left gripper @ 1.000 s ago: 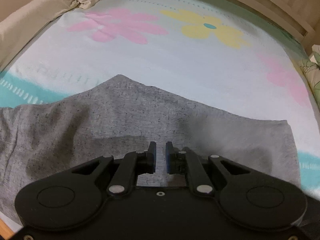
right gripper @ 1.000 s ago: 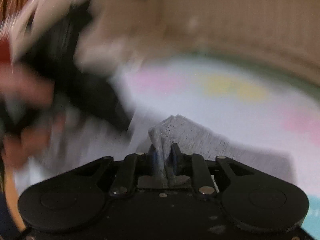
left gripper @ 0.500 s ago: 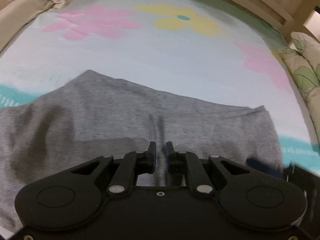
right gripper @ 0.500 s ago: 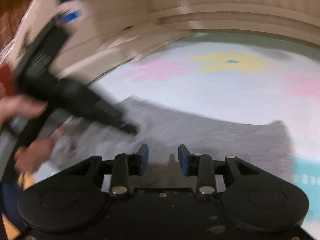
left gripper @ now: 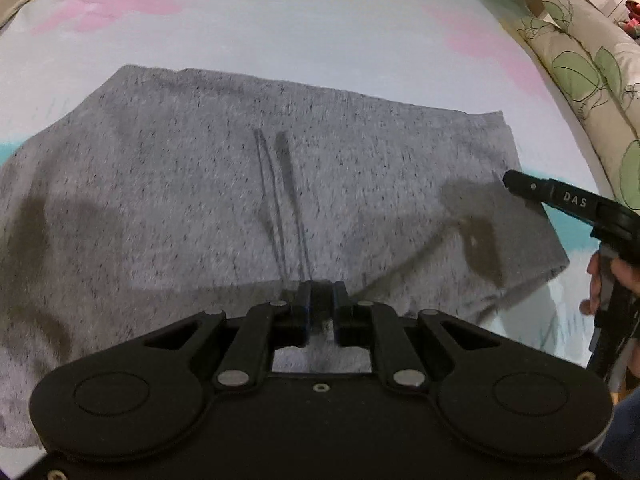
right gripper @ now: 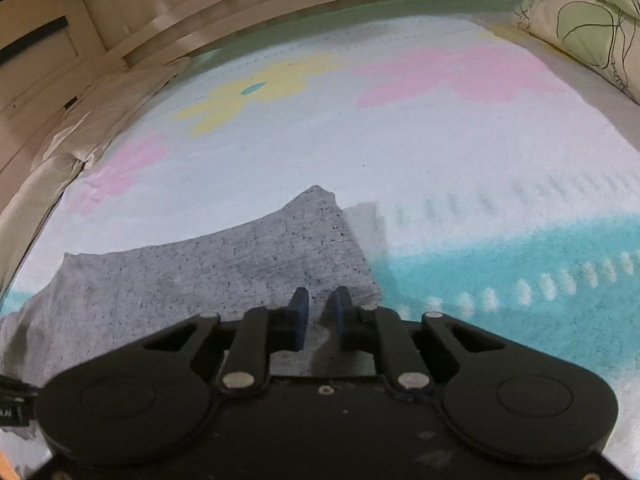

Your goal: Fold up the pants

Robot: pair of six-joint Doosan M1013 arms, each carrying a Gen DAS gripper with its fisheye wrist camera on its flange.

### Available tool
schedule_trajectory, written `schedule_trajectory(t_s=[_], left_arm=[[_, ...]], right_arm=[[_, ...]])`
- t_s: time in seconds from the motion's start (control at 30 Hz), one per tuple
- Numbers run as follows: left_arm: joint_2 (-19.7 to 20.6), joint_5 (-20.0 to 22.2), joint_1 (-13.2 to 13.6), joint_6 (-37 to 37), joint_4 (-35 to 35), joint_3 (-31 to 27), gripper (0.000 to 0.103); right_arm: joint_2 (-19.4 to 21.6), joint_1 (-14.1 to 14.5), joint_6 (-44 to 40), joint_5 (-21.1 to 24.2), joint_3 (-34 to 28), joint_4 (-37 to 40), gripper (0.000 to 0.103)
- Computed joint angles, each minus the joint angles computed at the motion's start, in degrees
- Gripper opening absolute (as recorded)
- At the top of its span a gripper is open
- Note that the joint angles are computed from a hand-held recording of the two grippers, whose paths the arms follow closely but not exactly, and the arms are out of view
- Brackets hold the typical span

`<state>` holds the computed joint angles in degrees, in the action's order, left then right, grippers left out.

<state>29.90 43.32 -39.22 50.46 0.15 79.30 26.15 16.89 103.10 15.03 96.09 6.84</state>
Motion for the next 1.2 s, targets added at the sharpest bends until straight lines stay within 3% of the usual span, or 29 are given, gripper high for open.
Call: schedule_trajectory(t_s=[0.07,0.2,0.27,0.37,0.4,0.47,0.5,0.63,0.73,0.8,0.87,0.97,1.07,1.2], left_arm=[[-0.41,-0.81,0.21,-0.47,-1.09,0.75,0.017],[-1.05,-2.01,0.31,-2.63,-1.39,1.53,0.017],[-1.58,-2.38,-0.07,-4.44,0.40,2.23,0.017],[-2.21,-2.25,-0.65,-8.58,4.19,2.94,0.016],[-2.52,-2.12,-0.78,-9.73,5.01,3.28,0.016],[-3.45,-2.65,-1.16,-13.43,7.32,4.53,0.016],[-3.86,-2.73,-1.38,-15.66,8.71,5.07,0.016],[-5.67,-3.39,-2.20,-24.51,14.98,7.57,0.017],[-7.80,-4.47,-2.76,-32.98,20.13,10.61,0.017],[-9.20,-4.63,-3.08,-38.46,23.29,12.55,0.017],[-10.41,-4.08,-3.44,-43.91,26.79,14.29,0.018],[-12.81,-3.17,-3.60,-53.44,32.39,17.74,0.020],[-15.10,-1.03,-3.17,-63.43,36.41,20.96,0.040],[-17.23,2.42,-2.35,-72.68,39.62,23.91,0.040]], right_arm=[[-0.93,0.79,0.95,-1.12,0.50,-3.70,0.024],[-1.64,2.61,-18.11,-3.41,1.38,7.08,0.024],[-1.59,3.27,-22.76,-0.74,1.13,8.18,0.023],[-0.57,3.86,-20.78,6.48,-0.37,4.00,0.023],[-0.95,4.29,-19.12,4.65,0.34,1.50,0.023],[-1.18,5.06,-16.37,6.69,-0.52,-3.59,0.024],[-1.56,5.43,-15.60,5.57,-0.23,-4.55,0.024],[-1.67,6.24,-26.86,0.95,-0.14,6.47,0.024],[-0.03,7.35,-30.57,1.88,-2.08,9.48,0.024],[1.32,7.82,-28.92,4.81,-4.04,8.28,0.025],[3.55,8.28,-23.94,10.90,-7.38,4.18,0.025],[4.33,9.34,-17.38,12.44,-8.69,-1.93,0.028],[5.27,10.04,-15.19,15.40,-11.05,-3.54,0.028],[5.86,10.66,-12.82,17.43,-12.60,-6.03,0.028]])
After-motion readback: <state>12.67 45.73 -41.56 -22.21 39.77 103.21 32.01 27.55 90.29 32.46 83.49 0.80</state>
